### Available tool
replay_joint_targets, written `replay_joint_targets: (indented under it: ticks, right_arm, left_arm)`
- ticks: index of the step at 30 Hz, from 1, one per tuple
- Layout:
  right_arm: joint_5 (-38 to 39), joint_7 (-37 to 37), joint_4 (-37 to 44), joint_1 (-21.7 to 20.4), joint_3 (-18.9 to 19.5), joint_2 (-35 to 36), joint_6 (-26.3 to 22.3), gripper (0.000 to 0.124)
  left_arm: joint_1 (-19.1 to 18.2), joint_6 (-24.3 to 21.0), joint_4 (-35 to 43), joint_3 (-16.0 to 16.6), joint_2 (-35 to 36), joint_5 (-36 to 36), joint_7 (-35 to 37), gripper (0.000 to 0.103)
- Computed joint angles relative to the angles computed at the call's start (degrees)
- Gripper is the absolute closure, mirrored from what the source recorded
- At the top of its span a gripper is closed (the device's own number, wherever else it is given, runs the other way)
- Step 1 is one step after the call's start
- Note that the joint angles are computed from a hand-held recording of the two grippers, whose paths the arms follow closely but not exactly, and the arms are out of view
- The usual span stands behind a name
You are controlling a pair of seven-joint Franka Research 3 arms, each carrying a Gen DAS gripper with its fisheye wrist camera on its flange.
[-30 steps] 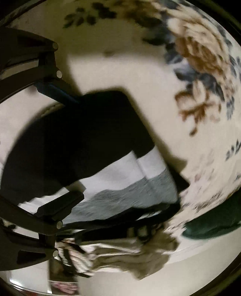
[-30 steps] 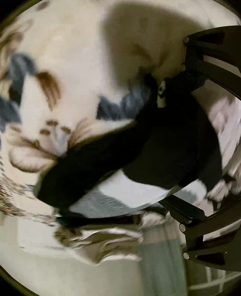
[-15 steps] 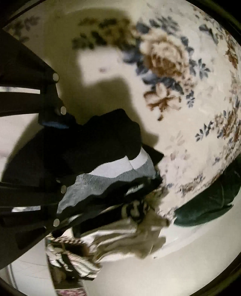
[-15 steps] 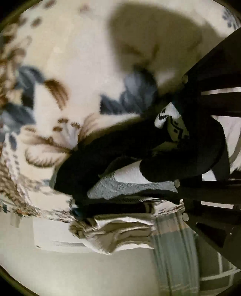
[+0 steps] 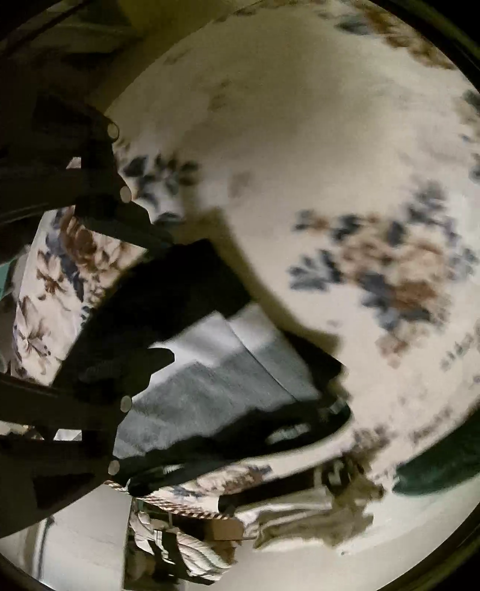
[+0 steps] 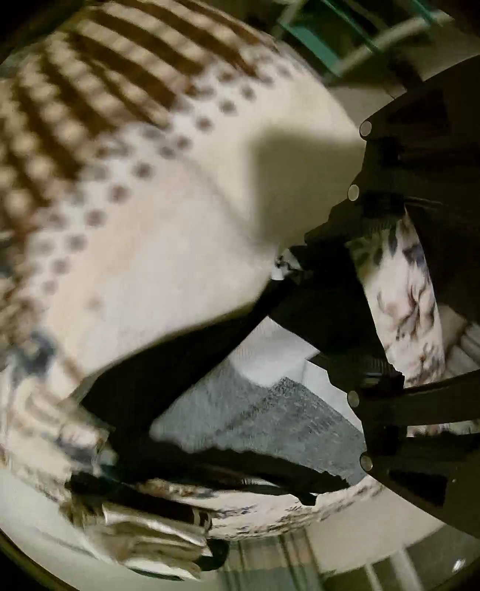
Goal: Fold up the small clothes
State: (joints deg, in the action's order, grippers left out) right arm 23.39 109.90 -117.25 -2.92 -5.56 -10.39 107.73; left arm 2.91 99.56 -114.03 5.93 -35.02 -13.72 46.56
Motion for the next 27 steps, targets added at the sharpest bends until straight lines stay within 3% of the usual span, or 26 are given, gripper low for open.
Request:
replay_joint_targets:
  ticks: [5, 9, 13, 18, 20, 23, 27]
  right_arm:
    - [-5.91, -7.06, 12.68, 2.45, 2.04, 5.71, -1.78, 0.063]
    - [-9.82, -10.82, 28.11, 5.53, 3.91, 18.26, -2.54, 0.063]
    - [-14.96, -11.74, 45.6, 8.25, 4.14, 33.44, -6.83, 0.063]
    - [-18.19, -6.27, 58.15, 9.39, 1.82, 44.59, -0.04, 0.063]
    - [-17.8, -3.35, 64.94, 8.21, 1.39, 49.16, -0.6, 0.063]
    - [-14.88, -2.19, 63.92, 5.76, 2.52, 48.14, 0.69, 0.063]
    - [-9.66, -6.42, 51.21, 3.38, 4.22, 39.43, 6.75, 0.061]
  left_arm:
    - [-2.55, -4.5, 13.46, -0.24, 10.99, 2.69, 11.69, 0.045]
    - [-2.12, -4.75, 22.1, -3.32, 20.44, 4.76, 19.21, 0.045]
    - [-0.81, -4.43, 29.77, -6.42, 31.33, 6.4, 23.96, 0.045]
    - [1.05, -6.63, 42.24, -9.34, 44.7, 10.43, 24.51, 0.045]
    - [1.47, -7.08, 48.03, -9.9, 49.23, 12.91, 24.41, 0.045]
    - [3.51, -6.25, 50.32, -10.32, 50.2, 11.65, 23.5, 0.045]
    - [5.91, -3.62, 43.34, -10.05, 43.99, 8.72, 23.05, 0.045]
